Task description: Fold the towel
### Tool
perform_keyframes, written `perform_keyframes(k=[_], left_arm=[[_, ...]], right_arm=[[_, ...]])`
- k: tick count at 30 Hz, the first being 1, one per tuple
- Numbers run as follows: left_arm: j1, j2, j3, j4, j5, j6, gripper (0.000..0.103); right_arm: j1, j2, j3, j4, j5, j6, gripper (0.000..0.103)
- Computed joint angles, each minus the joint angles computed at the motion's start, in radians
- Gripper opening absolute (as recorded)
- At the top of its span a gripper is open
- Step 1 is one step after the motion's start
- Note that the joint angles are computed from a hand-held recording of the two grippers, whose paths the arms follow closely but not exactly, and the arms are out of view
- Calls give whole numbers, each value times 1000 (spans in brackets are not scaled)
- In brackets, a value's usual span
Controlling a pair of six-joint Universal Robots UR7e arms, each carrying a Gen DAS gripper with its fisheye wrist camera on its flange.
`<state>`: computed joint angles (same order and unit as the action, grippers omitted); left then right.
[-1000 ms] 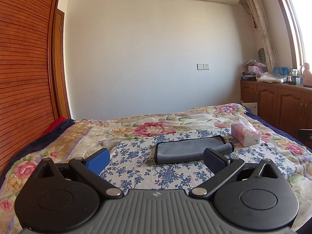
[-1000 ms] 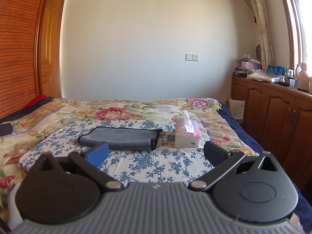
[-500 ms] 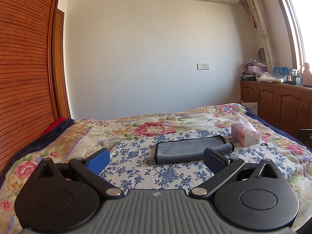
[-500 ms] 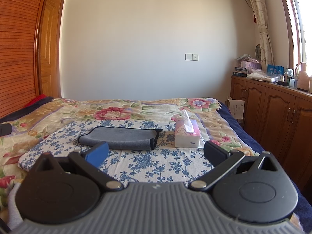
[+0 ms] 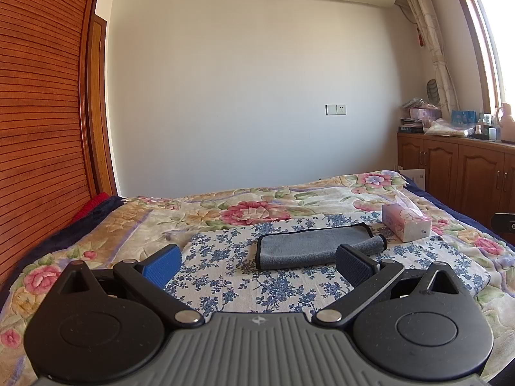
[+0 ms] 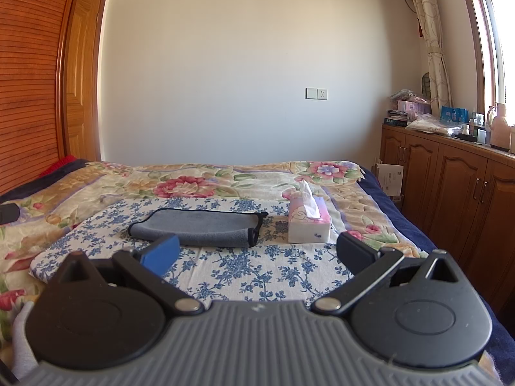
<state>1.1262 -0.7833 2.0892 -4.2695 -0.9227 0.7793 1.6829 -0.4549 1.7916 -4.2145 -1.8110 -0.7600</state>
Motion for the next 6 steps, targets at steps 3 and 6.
perform_keyframes(k=[3, 6], left_arm=[[-1, 0, 0, 0, 1, -2, 103], [1, -1, 1, 1, -1, 0, 103]], right_arm=[[0, 0, 0, 0, 0, 0, 103], [0, 0, 0, 0, 0, 0, 103]])
